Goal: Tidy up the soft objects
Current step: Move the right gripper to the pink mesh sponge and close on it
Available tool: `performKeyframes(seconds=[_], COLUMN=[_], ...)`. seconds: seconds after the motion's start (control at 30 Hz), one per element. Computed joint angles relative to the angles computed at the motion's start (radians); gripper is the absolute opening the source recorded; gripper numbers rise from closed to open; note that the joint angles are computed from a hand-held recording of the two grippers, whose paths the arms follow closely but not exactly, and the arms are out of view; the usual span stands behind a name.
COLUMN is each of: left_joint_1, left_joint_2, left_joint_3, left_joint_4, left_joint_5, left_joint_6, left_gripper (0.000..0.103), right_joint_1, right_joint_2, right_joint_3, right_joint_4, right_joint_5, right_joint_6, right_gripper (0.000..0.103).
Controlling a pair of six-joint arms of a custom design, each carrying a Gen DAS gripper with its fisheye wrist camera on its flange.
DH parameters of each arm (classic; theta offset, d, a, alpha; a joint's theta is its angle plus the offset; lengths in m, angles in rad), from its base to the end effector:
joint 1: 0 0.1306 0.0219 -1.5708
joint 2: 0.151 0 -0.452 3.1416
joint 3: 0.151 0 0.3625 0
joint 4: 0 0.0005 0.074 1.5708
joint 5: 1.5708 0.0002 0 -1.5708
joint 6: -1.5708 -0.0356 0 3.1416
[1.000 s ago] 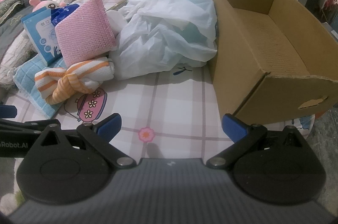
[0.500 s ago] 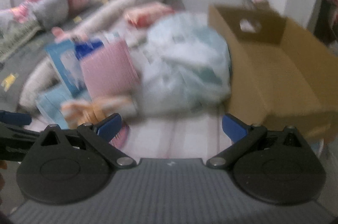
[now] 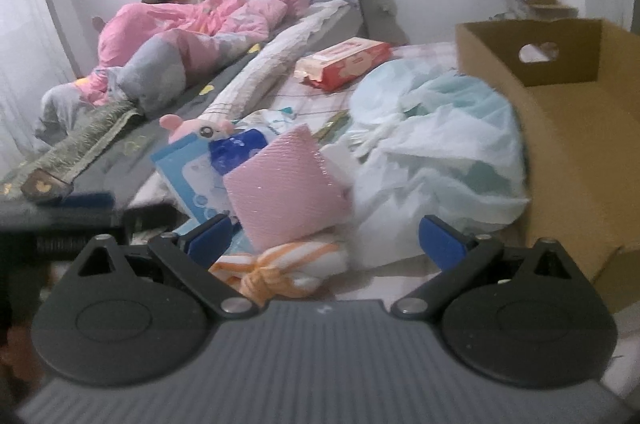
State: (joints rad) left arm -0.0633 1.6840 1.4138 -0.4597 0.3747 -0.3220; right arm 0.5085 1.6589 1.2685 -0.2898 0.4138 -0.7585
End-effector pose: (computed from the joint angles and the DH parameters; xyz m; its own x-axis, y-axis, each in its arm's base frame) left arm 0.5670 -0.0495 0.3986 -0.5265 0.3285 -0.7842 0.5247 0.8513 0.0043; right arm 0.4849 0.2533 0.3646 -0.5176 0.4325 -0.7383 0.2525 0.9016 0.3512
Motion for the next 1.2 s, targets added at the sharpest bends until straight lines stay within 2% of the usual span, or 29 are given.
performKeyframes(seconds=[0.07,0.17,0.23,0.33,0.4,0.43,0.6,0.73,0.8,0.87,0.93,1.0,1.1,1.2], left_joint_1=[0.001,-0.005,-0.009,-0.011,-0.015,-0.017,-0.041,-0.068,-0.075,-0.078,-0.076,-0.069,-0.059,-0.060], left_joint_2=[0.016,0.039,0.059,0.099,0.127,0.139,0.197,0.235,0.251,0.273,0.297,0.322,0.361,0.387], left_joint_3=[0.025,0.060,0.091,0.155,0.201,0.219,0.306,0.354,0.376,0.412,0.459,0.512,0.590,0.629], left_joint_4=[0.012,0.021,0.003,-0.068,-0.124,-0.146,-0.266,-0.323,-0.342,-0.373,-0.423,-0.486,-0.594,-0.671], left_joint_5=[0.034,0.064,0.091,0.136,0.151,0.157,0.173,0.160,0.160,0.159,0.164,0.182,0.219,0.222], left_joint_6=[0.011,-0.007,-0.026,-0.044,-0.067,-0.083,-0.234,-0.325,-0.341,-0.348,-0.344,-0.334,-0.334,-0.339], left_gripper=[0.094,0.086,0.069,0.050,0.039,0.037,0.038,0.040,0.043,0.050,0.059,0.061,0.061,0.060], right_joint_1=[-0.008,-0.021,-0.027,-0.039,-0.048,-0.053,-0.075,-0.090,-0.096,-0.101,-0.107,-0.110,-0.114,-0.118], right_joint_2=[0.011,0.029,0.039,0.053,0.060,0.064,0.088,0.100,0.108,0.118,0.129,0.134,0.135,0.133], right_joint_3=[-0.003,-0.002,-0.001,0.002,-0.002,-0.002,0.005,0.005,0.003,0.003,0.004,0.000,-0.014,-0.023], right_joint_4=[0.030,0.066,0.084,0.104,0.120,0.125,0.138,0.143,0.151,0.162,0.173,0.194,0.245,0.296], right_joint_5=[-0.032,-0.073,-0.092,-0.120,-0.142,-0.151,-0.202,-0.240,-0.260,-0.273,-0.285,-0.290,-0.289,-0.291], right_joint_6=[-0.007,-0.012,-0.016,-0.035,-0.050,-0.057,-0.095,-0.123,-0.139,-0.148,-0.161,-0.170,-0.178,-0.167], right_gripper=[0.095,0.091,0.088,0.082,0.077,0.075,0.065,0.059,0.058,0.058,0.056,0.054,0.044,0.032])
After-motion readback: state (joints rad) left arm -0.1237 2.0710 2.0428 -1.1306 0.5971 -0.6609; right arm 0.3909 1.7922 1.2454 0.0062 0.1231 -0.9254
